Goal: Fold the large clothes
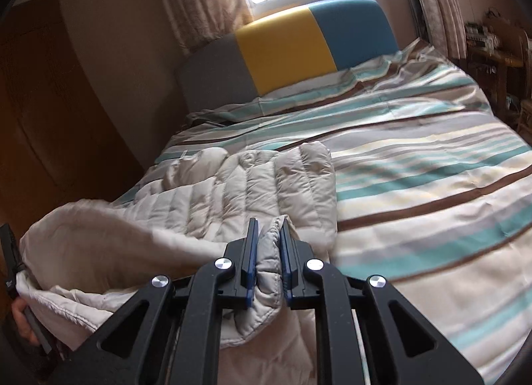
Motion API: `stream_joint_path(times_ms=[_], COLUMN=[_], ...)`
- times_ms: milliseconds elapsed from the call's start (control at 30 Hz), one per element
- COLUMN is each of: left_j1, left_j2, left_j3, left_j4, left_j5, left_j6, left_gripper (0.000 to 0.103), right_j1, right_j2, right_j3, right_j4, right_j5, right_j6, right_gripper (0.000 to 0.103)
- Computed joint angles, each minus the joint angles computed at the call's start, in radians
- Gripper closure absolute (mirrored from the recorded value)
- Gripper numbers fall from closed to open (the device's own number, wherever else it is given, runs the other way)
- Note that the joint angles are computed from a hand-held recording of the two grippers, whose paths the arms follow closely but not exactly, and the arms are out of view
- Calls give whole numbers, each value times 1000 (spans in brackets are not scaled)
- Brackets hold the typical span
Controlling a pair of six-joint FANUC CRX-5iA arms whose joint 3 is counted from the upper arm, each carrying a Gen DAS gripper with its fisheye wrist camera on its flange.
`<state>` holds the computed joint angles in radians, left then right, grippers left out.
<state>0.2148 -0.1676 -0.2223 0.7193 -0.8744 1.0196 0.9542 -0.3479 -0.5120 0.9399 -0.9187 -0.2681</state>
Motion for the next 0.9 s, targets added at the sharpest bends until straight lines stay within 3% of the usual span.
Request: stream_joint_path(times_ms=[200,333,367,400,467,567,600,667,733,900], left_j1=[-52,-69,-66,-63,-47,-21,-16,4,28,99], left_j2=[159,218,230,235,231,186,170,118,88,14], left_j3=[158,214,221,219,195,119,104,43,-9,-153], left_j4=[-138,-191,-188,-175,-129,-30,-32,-14,51,193], left_j5=[-4,-12,-17,-15,3,89,121,211,234,166], left_j6=[129,186,205,208,203,167,180,170,118,-74], left_gripper=[81,66,61,56,45,19,8,6,6,4], right_j1=[-152,-204,-218,-224,-242,-269,-268,-258,-226,-148], right_j2=[83,124,128,136,124,82,65,39,3,-83], right_j3=[41,55,50,49,8,-58,-82,-108,-138,-190], right_j4=[-88,-109,-103,-91,-9,90,129,167,178,64], right_j5=[121,161,183,172,194,246,241,229,189,162], right_j6=[56,76,66,45,-52,-183,-230,-266,-276,-204], right_gripper=[91,90,84,65,40,22,17,15,9,6])
